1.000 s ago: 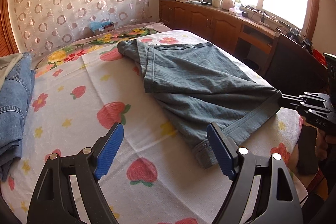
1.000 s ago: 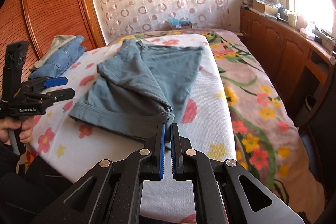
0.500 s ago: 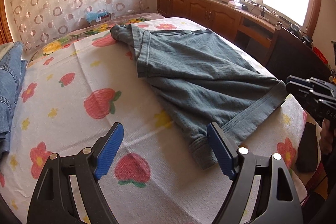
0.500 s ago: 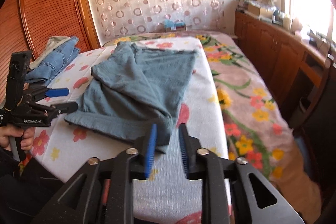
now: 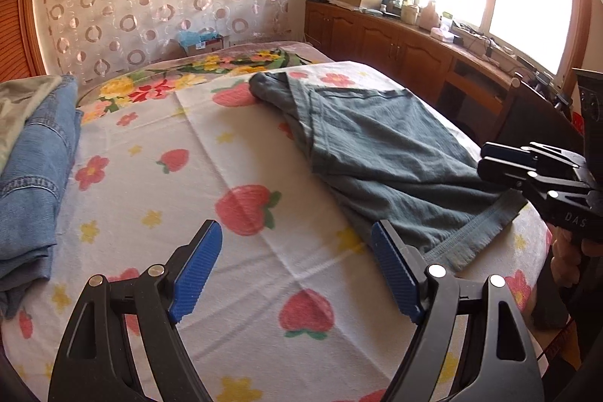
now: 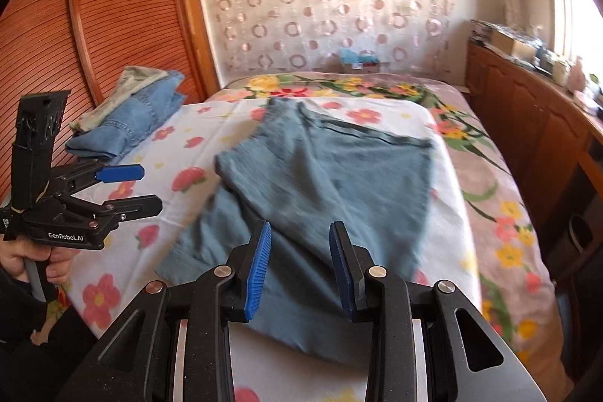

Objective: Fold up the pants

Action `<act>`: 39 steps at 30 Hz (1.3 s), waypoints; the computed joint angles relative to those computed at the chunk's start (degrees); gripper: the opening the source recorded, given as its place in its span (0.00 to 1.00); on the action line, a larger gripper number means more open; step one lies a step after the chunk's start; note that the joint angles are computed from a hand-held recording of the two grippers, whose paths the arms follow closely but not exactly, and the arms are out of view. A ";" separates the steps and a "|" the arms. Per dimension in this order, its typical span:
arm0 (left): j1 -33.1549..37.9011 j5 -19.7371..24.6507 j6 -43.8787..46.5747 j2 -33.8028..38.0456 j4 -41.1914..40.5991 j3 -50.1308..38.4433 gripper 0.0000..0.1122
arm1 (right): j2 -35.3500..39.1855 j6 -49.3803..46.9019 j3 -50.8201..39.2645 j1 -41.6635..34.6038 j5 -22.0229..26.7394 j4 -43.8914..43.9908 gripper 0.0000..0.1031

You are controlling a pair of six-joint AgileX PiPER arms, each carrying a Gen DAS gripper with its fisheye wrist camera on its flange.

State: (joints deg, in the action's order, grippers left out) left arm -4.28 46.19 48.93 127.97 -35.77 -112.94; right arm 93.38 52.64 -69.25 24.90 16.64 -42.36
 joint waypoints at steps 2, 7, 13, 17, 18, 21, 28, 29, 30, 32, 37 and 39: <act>0.45 0.14 -0.19 0.33 0.13 -0.92 0.73 | 1.96 -5.74 -2.52 -0.27 -0.12 4.42 0.32; 1.39 1.13 -1.30 1.72 0.79 -4.06 0.73 | 7.76 -19.48 -9.32 -1.08 0.13 14.41 0.32; 2.43 1.81 -1.97 2.64 1.00 -6.35 0.73 | 12.28 -30.32 -15.65 -2.48 1.59 23.79 0.32; 2.76 1.84 -2.16 2.78 0.99 -6.71 0.73 | 15.57 -37.46 -21.05 -3.37 4.62 29.87 0.28; 2.91 2.00 -2.28 3.00 0.99 -7.08 0.73 | 16.25 -38.81 -22.49 -3.38 5.68 30.77 0.28; 3.18 2.16 -2.77 3.41 1.07 -7.59 0.73 | 19.20 -40.83 -27.80 -2.92 9.00 31.24 0.27; 3.64 2.29 -2.85 3.96 0.99 -7.91 0.73 | 23.81 -43.72 -36.21 -2.34 14.42 31.56 0.27; 3.63 2.30 -2.97 4.11 1.07 -8.06 0.73 | 24.24 -44.11 -36.95 -2.45 14.86 31.69 0.27; 3.68 2.25 -3.07 4.18 1.15 -8.02 0.73 | 24.65 -44.12 -37.71 -2.35 15.29 31.58 0.23; 3.88 2.56 -3.49 4.55 1.28 -8.39 0.73 | 25.29 -44.83 -38.84 -2.46 16.01 31.83 0.09; 3.84 2.45 -3.59 4.46 1.55 -8.05 0.73 | 23.88 -41.54 -37.43 -2.48 14.47 29.34 0.03; 3.82 2.54 -3.45 4.51 1.28 -8.07 0.73 | 22.16 -41.17 -36.01 -3.31 13.59 30.01 0.03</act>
State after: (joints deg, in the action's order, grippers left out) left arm -0.46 48.74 45.49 132.48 -34.50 -121.01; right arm 115.53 11.47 -105.26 21.59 30.23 -12.35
